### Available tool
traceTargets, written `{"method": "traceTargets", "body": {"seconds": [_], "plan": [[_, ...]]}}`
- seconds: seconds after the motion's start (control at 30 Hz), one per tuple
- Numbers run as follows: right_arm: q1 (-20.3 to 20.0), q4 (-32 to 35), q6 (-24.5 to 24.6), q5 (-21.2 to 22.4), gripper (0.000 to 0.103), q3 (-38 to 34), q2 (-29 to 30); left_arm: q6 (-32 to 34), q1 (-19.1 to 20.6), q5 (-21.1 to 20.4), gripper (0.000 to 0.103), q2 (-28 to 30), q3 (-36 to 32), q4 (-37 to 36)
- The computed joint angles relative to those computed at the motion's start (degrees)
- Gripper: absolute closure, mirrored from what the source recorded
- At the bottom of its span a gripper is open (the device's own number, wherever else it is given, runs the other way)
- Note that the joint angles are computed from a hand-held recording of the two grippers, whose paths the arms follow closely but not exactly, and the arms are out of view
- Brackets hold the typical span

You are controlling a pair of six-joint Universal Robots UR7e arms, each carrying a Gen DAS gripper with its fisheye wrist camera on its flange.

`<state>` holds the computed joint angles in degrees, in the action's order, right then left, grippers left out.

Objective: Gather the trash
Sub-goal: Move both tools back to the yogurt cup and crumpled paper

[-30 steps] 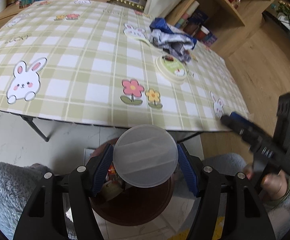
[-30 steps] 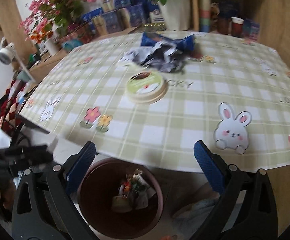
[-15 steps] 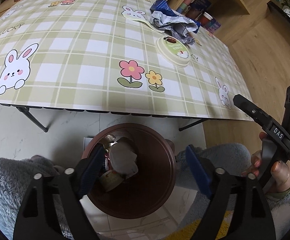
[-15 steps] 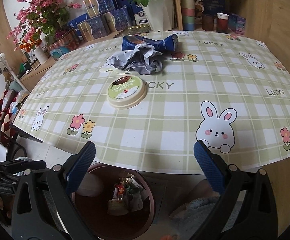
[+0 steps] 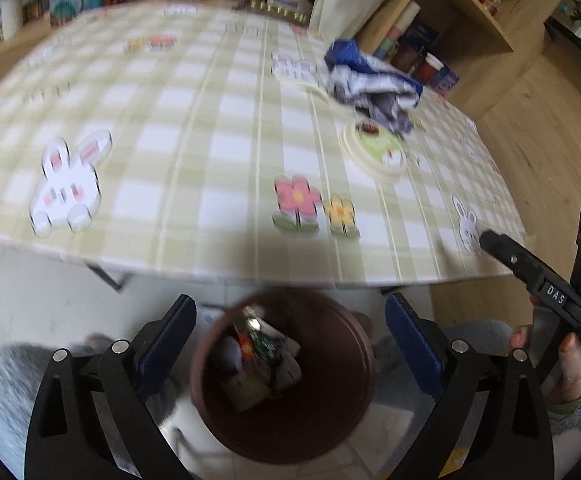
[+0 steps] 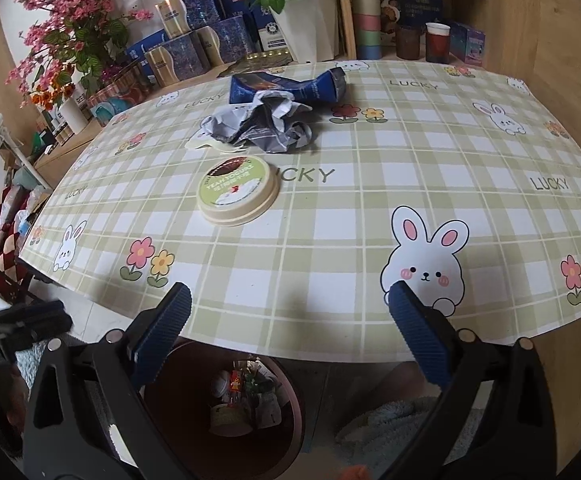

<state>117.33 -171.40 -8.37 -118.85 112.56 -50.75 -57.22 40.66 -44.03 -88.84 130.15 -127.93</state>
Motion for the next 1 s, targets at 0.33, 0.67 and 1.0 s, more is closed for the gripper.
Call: {"method": "traceTargets", "body": {"seconds": [0.33,0.67,1.0], "plan": [[-3.1,-2.1,0.8,2.8,0.006,-1.2,-0.6,18.1,3.4,3.4,0.009,9.4,-6.9,-10.0],[-4.9,-4.8,-0.7,-0.7,0.006,-2.1,-0.8,36.7,10.0,1.5,0.009,26.2,-20.9,-17.4],[-6.6,-5.3,-0.5,-2.0,0.006,-1.5,-1.9,39.1,13.4,2.2,0.009,34.5,-30.6,-13.1]]}}
